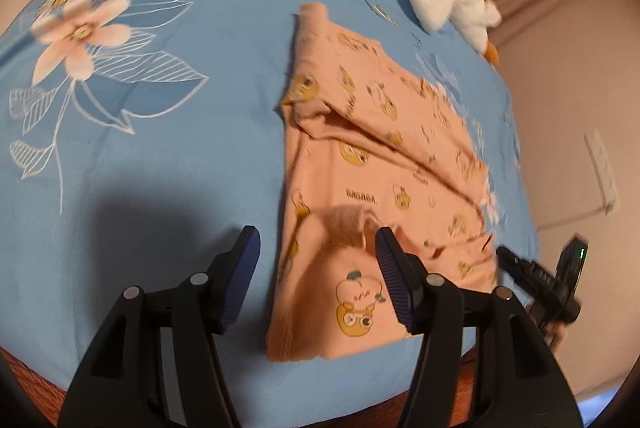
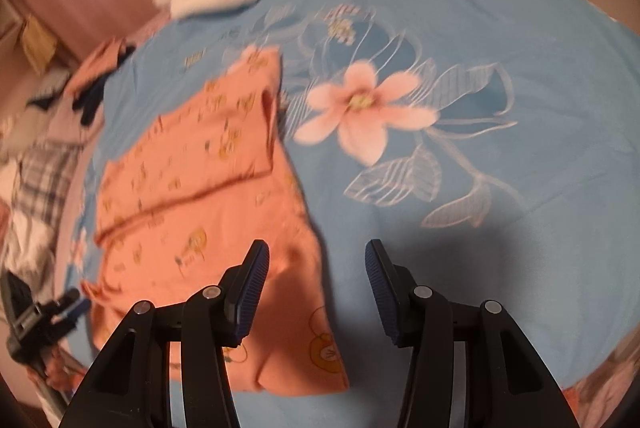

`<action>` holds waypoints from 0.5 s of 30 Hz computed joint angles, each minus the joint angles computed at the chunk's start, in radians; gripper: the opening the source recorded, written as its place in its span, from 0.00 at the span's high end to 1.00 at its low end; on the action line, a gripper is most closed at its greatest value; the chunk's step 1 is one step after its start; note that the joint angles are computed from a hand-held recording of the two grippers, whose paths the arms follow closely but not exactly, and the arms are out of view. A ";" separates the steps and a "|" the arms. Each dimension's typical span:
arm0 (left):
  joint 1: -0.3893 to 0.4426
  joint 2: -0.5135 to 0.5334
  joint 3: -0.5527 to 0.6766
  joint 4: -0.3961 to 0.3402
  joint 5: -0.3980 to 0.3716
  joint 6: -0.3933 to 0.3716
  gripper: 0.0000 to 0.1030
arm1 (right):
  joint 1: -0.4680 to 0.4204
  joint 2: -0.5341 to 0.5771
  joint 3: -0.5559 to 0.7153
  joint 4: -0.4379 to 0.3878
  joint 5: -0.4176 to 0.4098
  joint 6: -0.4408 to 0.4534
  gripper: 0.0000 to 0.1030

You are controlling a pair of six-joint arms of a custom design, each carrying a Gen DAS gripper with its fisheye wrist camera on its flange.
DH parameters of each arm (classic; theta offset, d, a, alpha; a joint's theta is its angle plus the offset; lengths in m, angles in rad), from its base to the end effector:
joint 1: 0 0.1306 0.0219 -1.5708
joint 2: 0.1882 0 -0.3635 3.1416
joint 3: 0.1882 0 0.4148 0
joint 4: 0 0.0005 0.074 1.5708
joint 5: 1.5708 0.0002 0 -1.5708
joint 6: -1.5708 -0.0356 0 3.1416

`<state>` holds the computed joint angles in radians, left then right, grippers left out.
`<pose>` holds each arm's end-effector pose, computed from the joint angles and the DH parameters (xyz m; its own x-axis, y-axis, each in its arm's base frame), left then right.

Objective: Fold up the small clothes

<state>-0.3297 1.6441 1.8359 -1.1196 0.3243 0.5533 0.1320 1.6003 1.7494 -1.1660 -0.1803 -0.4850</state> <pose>0.5520 -0.2014 0.4745 -0.9005 -0.2183 -0.3761 0.0170 0.8465 -0.5321 0.5621 0.0806 0.4543 -0.8498 0.3499 -0.3942 0.1958 0.9040 0.3801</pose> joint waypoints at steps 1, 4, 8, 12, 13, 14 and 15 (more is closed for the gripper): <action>-0.007 0.003 0.005 -0.005 -0.007 -0.029 0.42 | 0.003 0.013 0.010 -0.014 -0.008 0.020 0.51; -0.016 0.015 0.012 -0.001 -0.005 -0.074 0.42 | 0.015 0.035 0.031 -0.035 0.000 0.058 0.51; -0.026 0.062 0.060 -0.026 0.002 -0.137 0.44 | 0.027 0.062 0.073 -0.049 0.041 0.111 0.92; -0.033 0.092 0.089 -0.028 -0.021 -0.155 0.44 | 0.030 0.056 0.080 -0.032 0.058 0.105 0.92; -0.033 0.099 0.098 -0.033 -0.027 -0.157 0.45 | 0.024 0.044 0.068 -0.012 0.046 0.085 0.92; -0.032 0.107 0.104 -0.030 -0.031 -0.160 0.47 | 0.016 0.032 0.055 0.006 0.031 0.058 0.92; -0.032 0.108 0.105 -0.029 -0.033 -0.163 0.47 | 0.009 0.017 0.037 0.029 0.022 0.032 0.92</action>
